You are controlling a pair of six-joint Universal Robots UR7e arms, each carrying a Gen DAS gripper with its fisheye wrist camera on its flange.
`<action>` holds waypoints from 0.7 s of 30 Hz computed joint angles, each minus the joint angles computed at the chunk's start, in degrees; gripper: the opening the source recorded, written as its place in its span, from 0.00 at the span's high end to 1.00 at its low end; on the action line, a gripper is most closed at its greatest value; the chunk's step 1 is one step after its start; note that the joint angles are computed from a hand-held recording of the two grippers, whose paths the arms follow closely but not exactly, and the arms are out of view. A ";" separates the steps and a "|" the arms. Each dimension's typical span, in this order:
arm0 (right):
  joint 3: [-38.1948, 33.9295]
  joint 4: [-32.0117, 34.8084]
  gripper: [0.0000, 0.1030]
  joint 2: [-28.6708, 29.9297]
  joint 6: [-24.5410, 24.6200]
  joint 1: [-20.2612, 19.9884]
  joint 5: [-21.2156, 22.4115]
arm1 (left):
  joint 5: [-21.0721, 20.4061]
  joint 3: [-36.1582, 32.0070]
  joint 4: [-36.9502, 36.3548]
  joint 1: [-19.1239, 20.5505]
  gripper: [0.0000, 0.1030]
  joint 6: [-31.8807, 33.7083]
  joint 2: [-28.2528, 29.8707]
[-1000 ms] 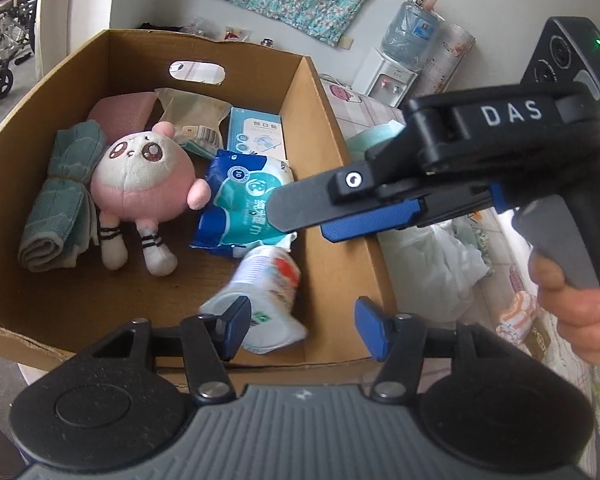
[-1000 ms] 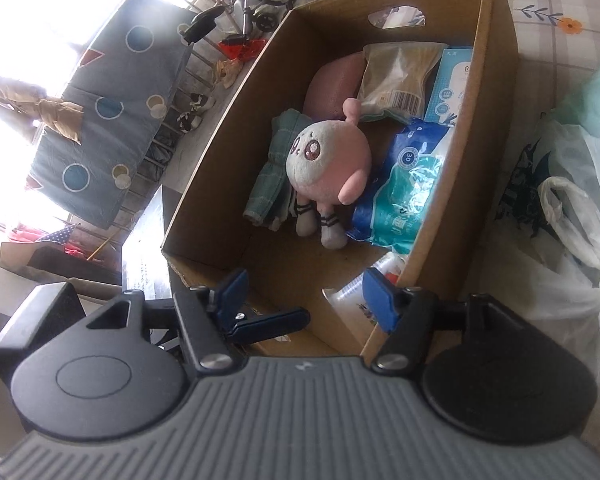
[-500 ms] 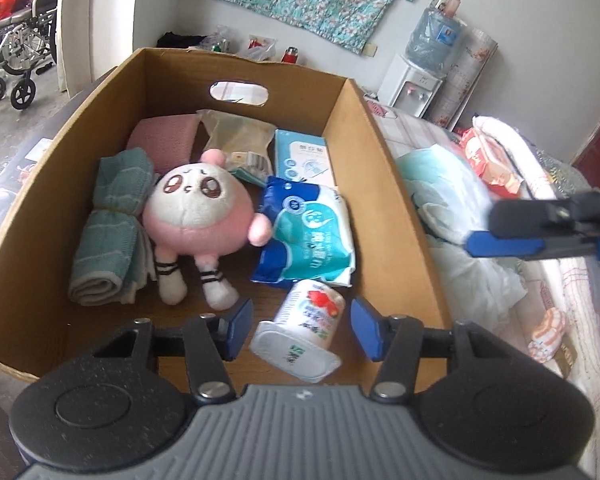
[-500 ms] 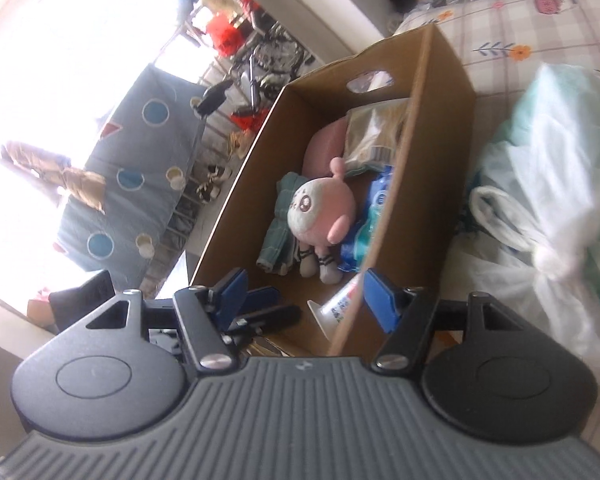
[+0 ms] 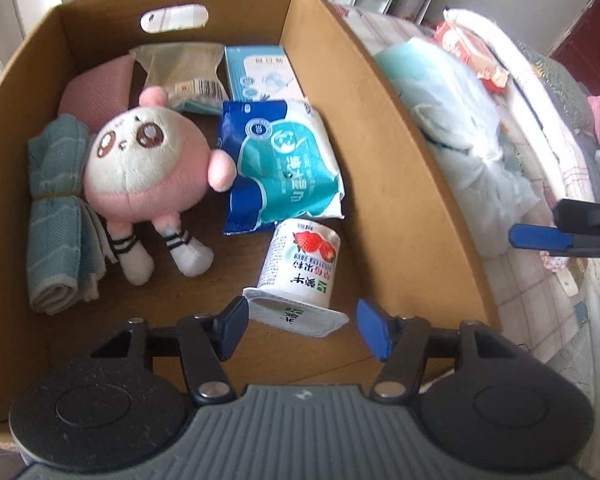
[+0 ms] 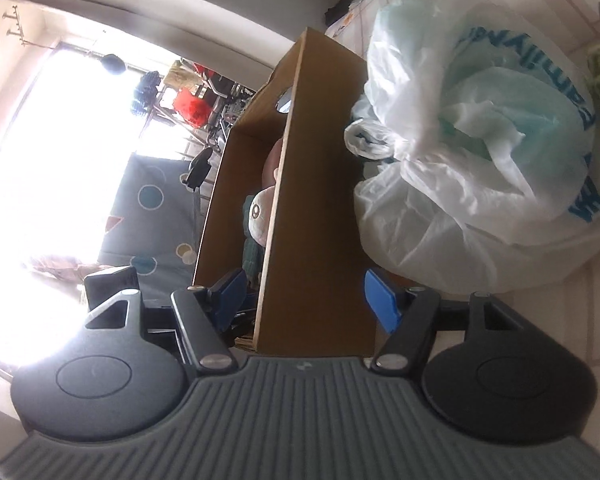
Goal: Organize soft objects
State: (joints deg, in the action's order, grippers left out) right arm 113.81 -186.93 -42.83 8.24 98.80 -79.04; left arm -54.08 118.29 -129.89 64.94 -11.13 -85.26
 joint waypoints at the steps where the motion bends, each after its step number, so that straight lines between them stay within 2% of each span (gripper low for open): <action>1: 0.51 -0.82 0.36 0.08 0.36 -0.27 0.11 | 0.26 -0.29 0.47 0.20 0.40 -0.18 0.53; 8: 2.02 -3.99 0.35 1.70 2.24 -1.40 0.40 | 2.71 0.49 -1.34 0.28 0.39 0.20 1.98; 16: 2.32 -4.54 0.34 4.20 3.46 -2.02 1.20 | 8.93 5.09 -10.24 -2.22 0.39 5.65 1.71; 21: 1.79 -4.56 0.33 5.00 4.00 -2.11 1.38 | 9.98 4.70 -9.93 -2.24 0.34 6.56 2.29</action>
State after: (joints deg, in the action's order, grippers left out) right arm 115.60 -191.49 -37.83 12.24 96.69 -77.66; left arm -44.11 122.99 -139.81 62.70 -4.57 -82.96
